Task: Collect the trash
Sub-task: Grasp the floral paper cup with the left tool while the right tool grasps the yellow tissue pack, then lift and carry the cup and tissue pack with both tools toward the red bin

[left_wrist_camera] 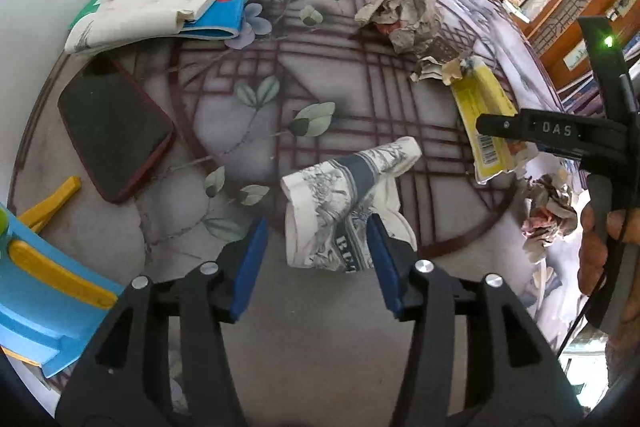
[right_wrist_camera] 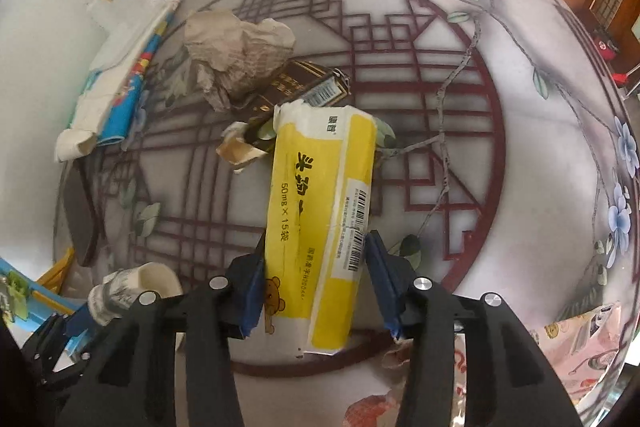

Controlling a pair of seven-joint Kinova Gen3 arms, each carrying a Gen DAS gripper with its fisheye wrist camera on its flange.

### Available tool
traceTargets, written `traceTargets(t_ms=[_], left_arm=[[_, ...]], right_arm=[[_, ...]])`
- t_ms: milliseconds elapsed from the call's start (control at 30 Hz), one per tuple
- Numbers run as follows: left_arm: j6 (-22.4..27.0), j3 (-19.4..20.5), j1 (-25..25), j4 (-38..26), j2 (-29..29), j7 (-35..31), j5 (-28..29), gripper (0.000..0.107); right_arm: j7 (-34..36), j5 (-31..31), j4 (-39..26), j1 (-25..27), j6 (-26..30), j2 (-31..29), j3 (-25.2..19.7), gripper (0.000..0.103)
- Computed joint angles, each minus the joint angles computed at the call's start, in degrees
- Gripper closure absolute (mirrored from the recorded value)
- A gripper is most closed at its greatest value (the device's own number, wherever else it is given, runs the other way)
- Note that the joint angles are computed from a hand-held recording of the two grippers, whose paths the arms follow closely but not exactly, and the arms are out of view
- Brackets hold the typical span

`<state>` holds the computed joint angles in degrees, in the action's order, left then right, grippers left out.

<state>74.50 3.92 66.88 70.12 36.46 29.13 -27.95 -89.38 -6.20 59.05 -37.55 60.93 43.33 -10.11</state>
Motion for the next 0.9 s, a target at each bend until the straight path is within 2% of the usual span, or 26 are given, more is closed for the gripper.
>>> traceTargets(t_ms=[167,233,267,367,500,733,900], left_arm=[[-0.9,0.6,-0.9,-1.6,1.4,-3.6,0.6,0.06],[-1.0,0.4,-0.8,-2.3,1.9,-4.7,0.9,0.074],[-1.3,0.3,-0.9,-2.3,2.0,-5.0,1.2,0.083],[-1.9,-0.5,-0.4,-1.8,1.6,-4.0,1.2,0.089],[0.2,-1.7,1.0,-2.5,1.1,-2.4,-0.9,0.09],[3.2,-1.8,1.9,-4.4,0.5,-1.6,-4.4,0.09],[4.8,-1.7,1.7,-7.3,1.4,-3.7,-5.5,0.09]], right_arm=[[3.7,-2.2,5.7,2.7,-3.4,-4.2,-2.1,0.062],[5.3,-3.0,8.6,3.7,-5.2,-6.3,-2.7,0.063],[6.2,-3.4,10.6,4.2,-6.6,-7.8,-2.9,0.068],[7.5,-5.1,16.7,5.7,-11.2,-11.8,-3.6,0.069],[7.7,-7.6,22.4,7.1,-15.3,-15.3,-4.5,0.07],[9.4,-9.9,24.5,8.5,-16.3,-17.6,-5.1,0.07],[9.2,-10.3,26.4,8.9,-18.3,-19.3,-4.6,0.07]])
